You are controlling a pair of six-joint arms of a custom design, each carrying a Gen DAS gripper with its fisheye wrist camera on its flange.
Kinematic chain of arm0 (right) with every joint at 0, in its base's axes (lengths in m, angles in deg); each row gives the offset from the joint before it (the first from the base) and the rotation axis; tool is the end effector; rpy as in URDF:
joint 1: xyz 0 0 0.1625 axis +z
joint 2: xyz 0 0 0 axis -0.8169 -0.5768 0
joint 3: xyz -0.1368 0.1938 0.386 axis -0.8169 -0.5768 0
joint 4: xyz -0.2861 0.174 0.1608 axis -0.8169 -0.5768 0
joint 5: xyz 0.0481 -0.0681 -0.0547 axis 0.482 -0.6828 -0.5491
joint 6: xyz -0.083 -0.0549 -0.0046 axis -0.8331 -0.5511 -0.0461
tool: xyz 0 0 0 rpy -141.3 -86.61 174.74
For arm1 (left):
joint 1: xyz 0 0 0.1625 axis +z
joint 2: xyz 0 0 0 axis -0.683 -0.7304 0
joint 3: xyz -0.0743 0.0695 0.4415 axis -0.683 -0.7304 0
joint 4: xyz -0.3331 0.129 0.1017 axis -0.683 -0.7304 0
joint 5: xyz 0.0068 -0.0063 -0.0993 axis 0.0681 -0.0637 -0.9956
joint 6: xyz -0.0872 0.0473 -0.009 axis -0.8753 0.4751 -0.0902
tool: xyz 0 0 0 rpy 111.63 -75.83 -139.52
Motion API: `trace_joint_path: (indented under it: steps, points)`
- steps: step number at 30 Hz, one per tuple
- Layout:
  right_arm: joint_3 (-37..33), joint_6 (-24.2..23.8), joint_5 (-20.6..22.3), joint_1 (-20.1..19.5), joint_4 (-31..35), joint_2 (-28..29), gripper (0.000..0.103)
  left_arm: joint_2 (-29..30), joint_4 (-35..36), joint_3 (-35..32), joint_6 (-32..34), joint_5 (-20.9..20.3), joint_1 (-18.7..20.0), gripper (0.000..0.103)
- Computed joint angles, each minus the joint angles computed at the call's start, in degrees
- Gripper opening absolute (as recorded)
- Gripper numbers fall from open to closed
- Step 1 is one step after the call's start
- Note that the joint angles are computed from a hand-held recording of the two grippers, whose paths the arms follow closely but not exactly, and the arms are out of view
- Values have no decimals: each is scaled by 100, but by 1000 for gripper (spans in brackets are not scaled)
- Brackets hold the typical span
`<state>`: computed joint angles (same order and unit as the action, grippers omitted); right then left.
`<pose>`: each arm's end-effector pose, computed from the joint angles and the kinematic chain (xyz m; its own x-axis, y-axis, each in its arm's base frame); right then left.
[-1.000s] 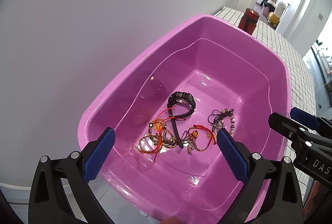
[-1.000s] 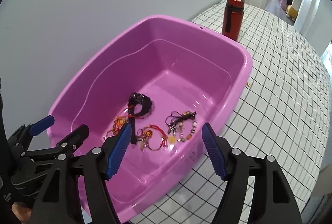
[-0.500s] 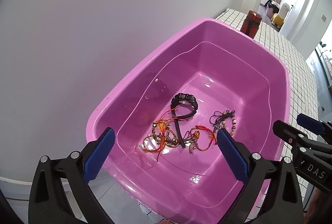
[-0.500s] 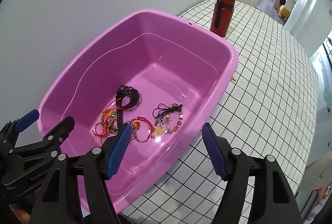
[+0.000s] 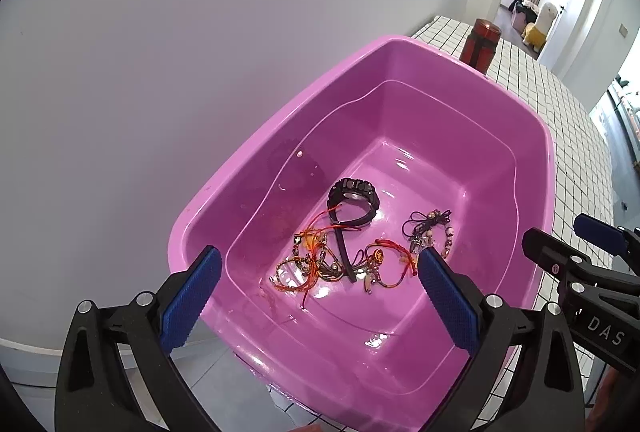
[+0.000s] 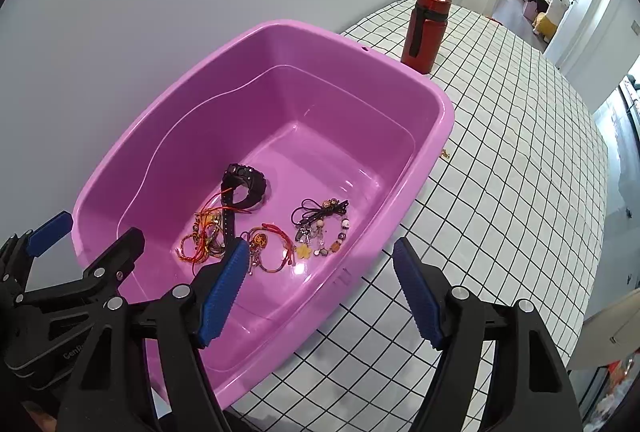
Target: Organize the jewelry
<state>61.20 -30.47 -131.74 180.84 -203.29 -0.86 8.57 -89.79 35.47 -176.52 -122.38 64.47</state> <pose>0.4211 -0.4573 0.2804 -0.6568 -0.4211 0.6255 -0.5324 0.8464 0.0108 -0.3778 -0.3641 0.3035 -0.6340 -0.3991 -0.6623 0.0982 0.8081 -0.5809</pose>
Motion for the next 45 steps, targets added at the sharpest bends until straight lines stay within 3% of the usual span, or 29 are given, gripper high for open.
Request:
trace_joint_path:
  steps: [45]
  points:
    - [-32,119,-29,35,168,-12,71,-15,-17,-4,-69,-69,-16,97]
